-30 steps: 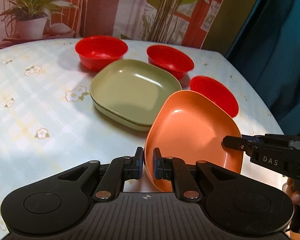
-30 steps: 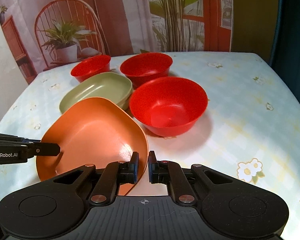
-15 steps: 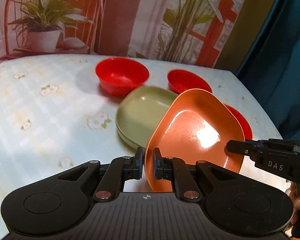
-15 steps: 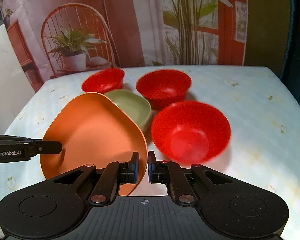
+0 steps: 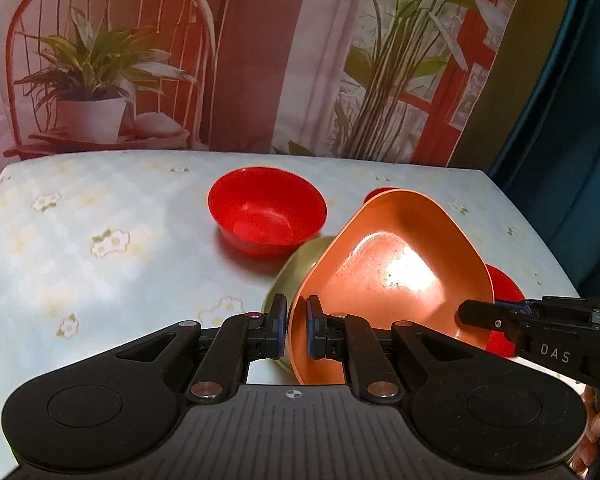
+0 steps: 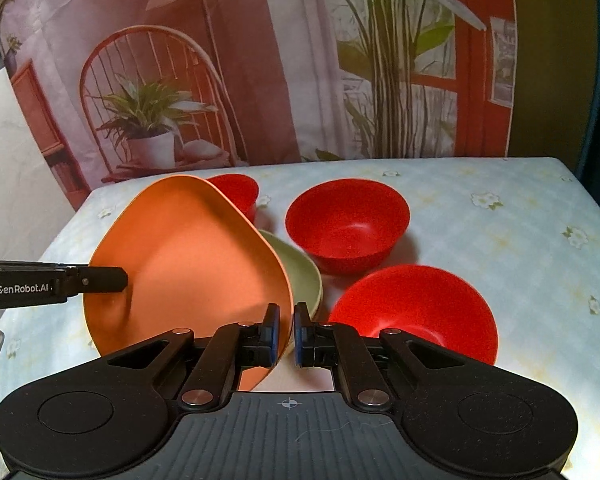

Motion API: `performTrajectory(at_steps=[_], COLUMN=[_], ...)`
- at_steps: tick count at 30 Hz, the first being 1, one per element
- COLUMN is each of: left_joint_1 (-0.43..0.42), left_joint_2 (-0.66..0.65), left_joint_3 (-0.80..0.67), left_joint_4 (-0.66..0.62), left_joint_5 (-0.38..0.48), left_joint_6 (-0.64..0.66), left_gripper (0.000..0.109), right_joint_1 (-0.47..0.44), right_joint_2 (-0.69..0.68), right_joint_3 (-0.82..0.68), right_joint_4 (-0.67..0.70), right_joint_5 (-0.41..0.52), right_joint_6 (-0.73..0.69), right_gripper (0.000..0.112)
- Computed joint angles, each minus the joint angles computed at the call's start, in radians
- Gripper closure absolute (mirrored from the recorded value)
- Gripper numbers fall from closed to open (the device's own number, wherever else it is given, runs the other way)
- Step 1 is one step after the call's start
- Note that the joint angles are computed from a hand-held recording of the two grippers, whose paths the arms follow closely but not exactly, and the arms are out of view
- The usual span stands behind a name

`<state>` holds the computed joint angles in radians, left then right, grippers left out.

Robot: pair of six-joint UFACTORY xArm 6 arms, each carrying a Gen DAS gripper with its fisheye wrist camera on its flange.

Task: Organize plates and bowls
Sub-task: 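Lift the orange plate with both grippers and carry it over the olive plates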

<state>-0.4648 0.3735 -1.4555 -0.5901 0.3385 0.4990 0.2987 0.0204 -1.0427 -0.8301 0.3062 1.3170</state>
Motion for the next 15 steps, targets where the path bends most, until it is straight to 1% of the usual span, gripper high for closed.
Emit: performTrajectory(at_steps=[8, 15], left_joint_1=[0.0, 0.003], left_joint_2=[0.072, 0.118], left_joint_3=[-0.088, -0.145], left_joint_4=[0.086, 0.13], left_joint_5=[0.028, 0.05], left_joint_6=[-0.078, -0.112], left_gripper=[0.098, 0.098], right_joint_1=[-0.021, -0.031], right_joint_2=[0.04, 0.076], right_joint_3=[-0.032, -0.06], right_joint_4=[0.021, 0.05], right_joint_5=[-0.012, -0.016], right_joint_6=[-0.01, -0.037], right_gripper=[0.105, 0.105])
